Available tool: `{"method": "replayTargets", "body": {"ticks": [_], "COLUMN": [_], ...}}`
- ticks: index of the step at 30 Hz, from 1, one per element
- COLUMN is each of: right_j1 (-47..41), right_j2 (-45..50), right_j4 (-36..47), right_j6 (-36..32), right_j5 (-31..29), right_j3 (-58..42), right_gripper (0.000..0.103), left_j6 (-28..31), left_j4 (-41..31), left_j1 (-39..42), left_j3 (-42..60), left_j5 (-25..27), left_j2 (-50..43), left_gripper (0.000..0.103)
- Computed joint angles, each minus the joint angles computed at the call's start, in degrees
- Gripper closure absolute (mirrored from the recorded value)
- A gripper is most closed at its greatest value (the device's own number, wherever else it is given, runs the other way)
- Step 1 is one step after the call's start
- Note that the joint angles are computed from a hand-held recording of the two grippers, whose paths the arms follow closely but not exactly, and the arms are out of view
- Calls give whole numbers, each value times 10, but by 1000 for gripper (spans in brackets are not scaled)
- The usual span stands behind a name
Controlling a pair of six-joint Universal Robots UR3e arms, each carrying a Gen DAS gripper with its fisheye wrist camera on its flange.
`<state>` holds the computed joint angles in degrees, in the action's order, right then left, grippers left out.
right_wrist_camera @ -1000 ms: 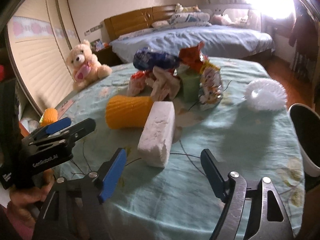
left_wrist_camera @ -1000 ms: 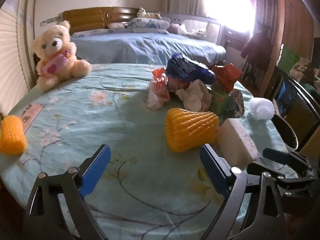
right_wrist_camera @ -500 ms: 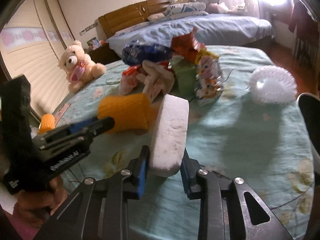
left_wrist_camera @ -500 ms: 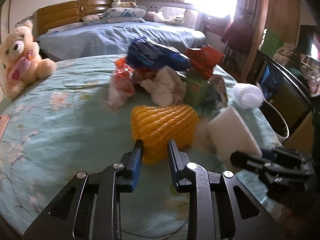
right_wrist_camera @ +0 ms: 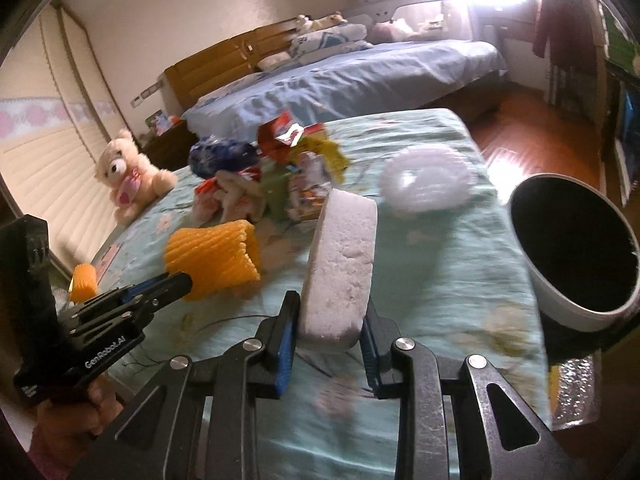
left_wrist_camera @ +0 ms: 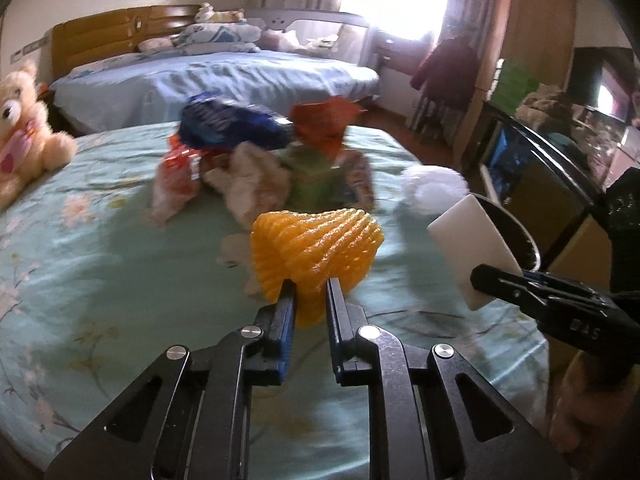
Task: Collect trash
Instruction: 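Carry both items over the bin and open both tools to drop them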
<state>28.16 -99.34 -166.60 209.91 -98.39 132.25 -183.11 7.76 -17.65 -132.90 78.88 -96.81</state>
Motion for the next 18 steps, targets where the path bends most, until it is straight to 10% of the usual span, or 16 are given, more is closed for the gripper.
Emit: {"method": "replayTargets", "body": {"ticks": [18], "right_j1": [-200], "right_j2": [-346], "right_j4": [189], "right_j6": [-68], "right_j5": [60], "right_j3": [147], "right_gripper": [74], "left_j6": [-21], "left_j4": [-92], "left_j1": [-168], "left_j3": [226], "left_j5": [32], "left_j2": [-130], "left_gripper": [90]}}
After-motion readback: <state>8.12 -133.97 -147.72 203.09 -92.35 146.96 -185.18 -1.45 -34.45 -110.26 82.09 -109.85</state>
